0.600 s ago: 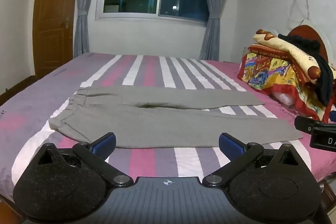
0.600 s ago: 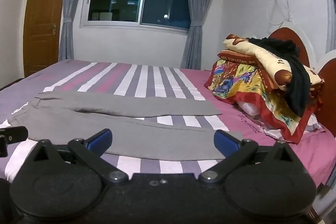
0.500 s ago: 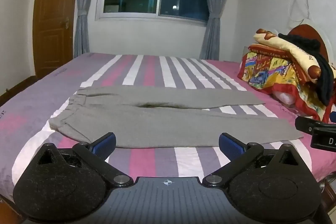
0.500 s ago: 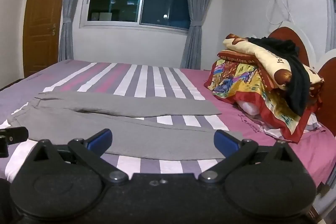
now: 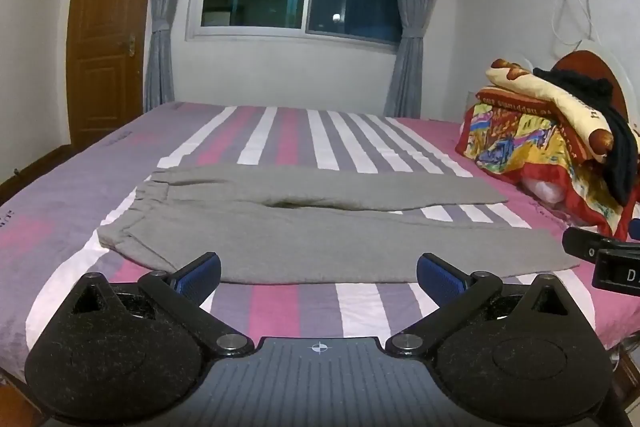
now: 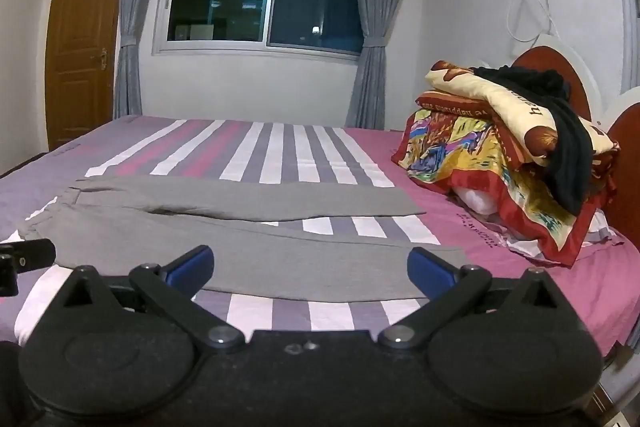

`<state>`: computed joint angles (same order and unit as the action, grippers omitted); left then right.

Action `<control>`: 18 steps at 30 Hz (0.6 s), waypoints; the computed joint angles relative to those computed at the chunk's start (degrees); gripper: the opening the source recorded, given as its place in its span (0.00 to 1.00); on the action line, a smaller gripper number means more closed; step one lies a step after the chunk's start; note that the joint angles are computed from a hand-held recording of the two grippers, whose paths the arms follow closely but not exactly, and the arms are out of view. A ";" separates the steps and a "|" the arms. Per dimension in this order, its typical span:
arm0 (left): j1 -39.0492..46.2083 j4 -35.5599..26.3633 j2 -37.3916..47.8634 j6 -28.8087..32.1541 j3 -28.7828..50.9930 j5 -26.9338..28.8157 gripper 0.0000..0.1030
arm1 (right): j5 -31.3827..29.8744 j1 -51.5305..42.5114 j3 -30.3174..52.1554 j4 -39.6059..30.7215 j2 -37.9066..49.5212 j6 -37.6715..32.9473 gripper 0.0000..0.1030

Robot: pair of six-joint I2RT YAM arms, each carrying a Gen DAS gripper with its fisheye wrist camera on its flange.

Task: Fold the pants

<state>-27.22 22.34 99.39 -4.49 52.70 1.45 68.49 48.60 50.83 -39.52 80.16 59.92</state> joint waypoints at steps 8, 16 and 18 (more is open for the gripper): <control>-0.32 -1.12 -1.42 -0.18 -0.06 -0.63 1.00 | 0.81 0.58 0.39 -0.90 0.32 1.03 1.00; -0.45 -1.56 -2.37 -0.17 -0.18 -0.81 1.00 | 1.32 1.01 0.30 -1.12 0.28 1.50 1.00; -0.47 -1.72 -2.70 -0.17 -0.31 -0.85 1.00 | 1.62 1.25 0.43 -1.34 0.49 1.94 1.00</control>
<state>-27.69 20.62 96.69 -4.65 52.39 0.60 70.12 49.85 51.27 -40.86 80.65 61.87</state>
